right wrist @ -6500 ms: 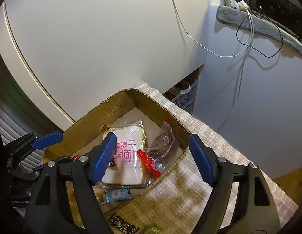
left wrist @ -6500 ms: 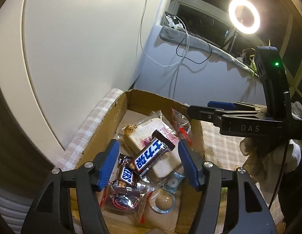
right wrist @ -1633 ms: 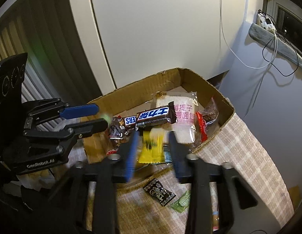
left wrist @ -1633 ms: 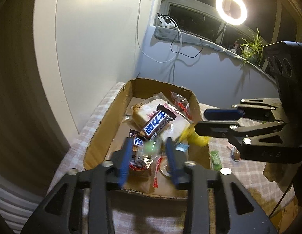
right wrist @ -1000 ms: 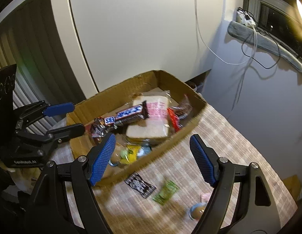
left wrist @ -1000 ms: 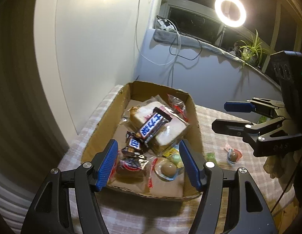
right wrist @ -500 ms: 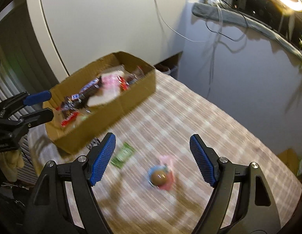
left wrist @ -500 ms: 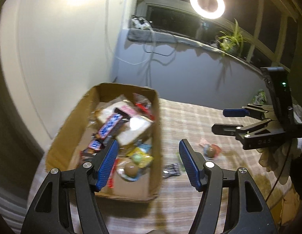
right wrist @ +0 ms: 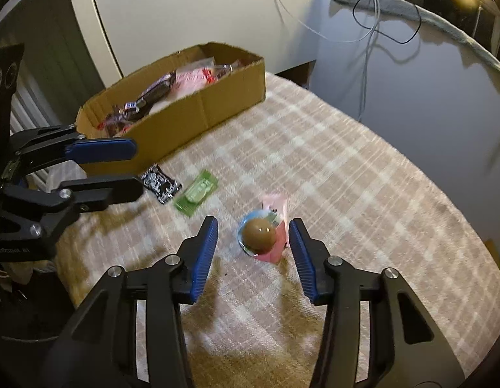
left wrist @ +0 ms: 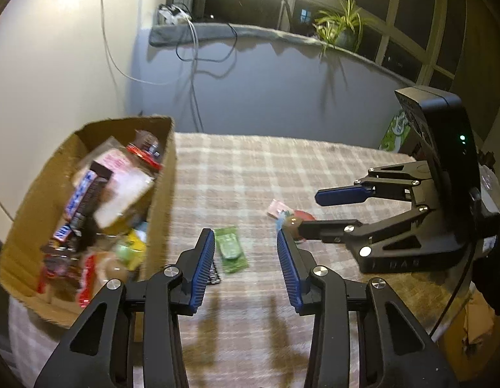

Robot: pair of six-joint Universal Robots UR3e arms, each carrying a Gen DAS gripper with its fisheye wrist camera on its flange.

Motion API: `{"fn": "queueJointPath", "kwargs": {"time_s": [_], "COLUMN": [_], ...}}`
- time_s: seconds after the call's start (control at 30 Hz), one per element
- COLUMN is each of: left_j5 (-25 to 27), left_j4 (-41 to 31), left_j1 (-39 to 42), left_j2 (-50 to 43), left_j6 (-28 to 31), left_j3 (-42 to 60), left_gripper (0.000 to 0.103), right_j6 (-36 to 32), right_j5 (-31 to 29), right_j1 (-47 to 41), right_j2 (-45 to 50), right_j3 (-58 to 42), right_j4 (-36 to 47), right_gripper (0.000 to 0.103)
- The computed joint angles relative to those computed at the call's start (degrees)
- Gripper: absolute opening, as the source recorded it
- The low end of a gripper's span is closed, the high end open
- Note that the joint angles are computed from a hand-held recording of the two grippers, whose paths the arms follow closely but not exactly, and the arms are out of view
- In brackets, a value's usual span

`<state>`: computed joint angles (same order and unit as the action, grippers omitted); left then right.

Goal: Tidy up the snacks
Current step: 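Grasp the green mint with the left tool while the right tool grasps the chocolate egg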

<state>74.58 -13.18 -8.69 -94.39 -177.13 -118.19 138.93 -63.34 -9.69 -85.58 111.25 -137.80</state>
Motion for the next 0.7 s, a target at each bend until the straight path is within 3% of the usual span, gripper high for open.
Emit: {"fn": "queueJointPath", "kwargs": {"time_s": [0.5,0.7], "left_j5": [7.48,8.48], "left_j4": [-2.75,-3.72], "left_j1": [-5.62,-5.54], "left_j2": [-13.66,-16.7], "left_j6": [-2.17,-2.49], "left_j3": [11.2,12.75], "left_gripper": [0.039,0.039], "right_j6": [-0.68,-1.07], "right_j5": [-2.97,-2.85], "right_j1": [2.17,1.54], "right_j2": [6.32,6.61], "right_j3": [2.37,2.79], "right_j4": [-10.17,-10.92], "right_gripper": [0.047,0.038]}}
